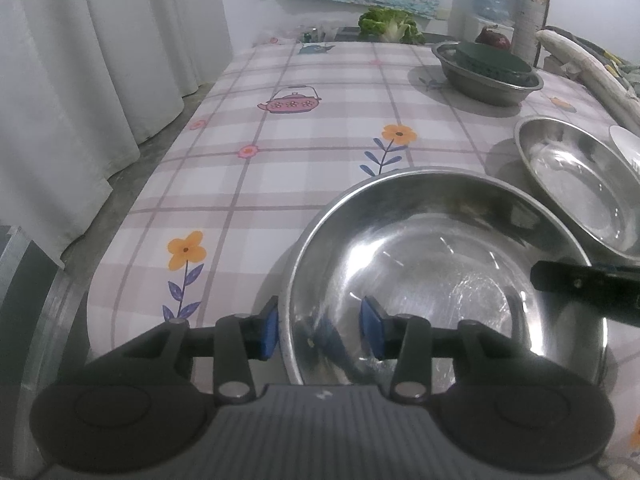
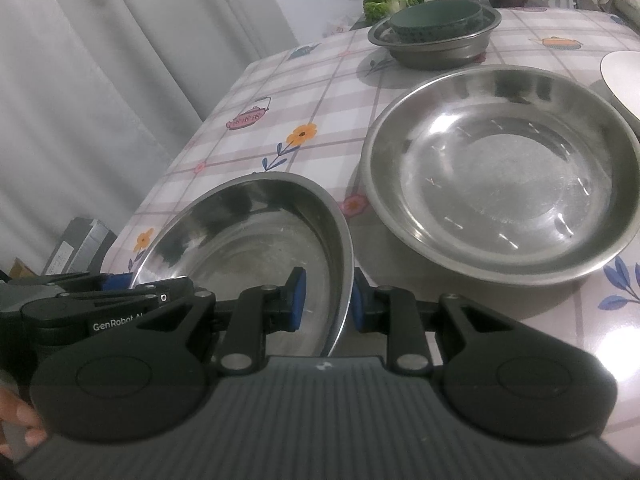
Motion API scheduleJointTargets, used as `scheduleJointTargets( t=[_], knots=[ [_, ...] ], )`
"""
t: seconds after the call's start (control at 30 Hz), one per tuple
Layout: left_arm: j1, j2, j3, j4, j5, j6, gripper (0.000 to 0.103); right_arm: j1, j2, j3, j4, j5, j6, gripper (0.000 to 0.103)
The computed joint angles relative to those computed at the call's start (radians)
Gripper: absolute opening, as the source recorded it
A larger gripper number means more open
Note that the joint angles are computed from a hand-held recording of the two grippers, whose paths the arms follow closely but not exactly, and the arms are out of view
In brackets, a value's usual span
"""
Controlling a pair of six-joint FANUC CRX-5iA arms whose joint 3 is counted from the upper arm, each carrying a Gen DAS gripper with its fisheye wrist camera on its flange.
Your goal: Organize plates and bowls
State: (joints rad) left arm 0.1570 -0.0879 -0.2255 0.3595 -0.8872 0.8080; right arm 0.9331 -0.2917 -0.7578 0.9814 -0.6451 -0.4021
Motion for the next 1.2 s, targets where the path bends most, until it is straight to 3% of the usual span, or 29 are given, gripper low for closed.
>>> scheduleJointTargets(
  t=[1.2],
  knots=[
    [0.009,-0.019,-0.004,0.015,-0.001,-0.012,0.043,0.002,-0.01,-0.002,0.009,-0.005,-0.007,0.024]
  ],
)
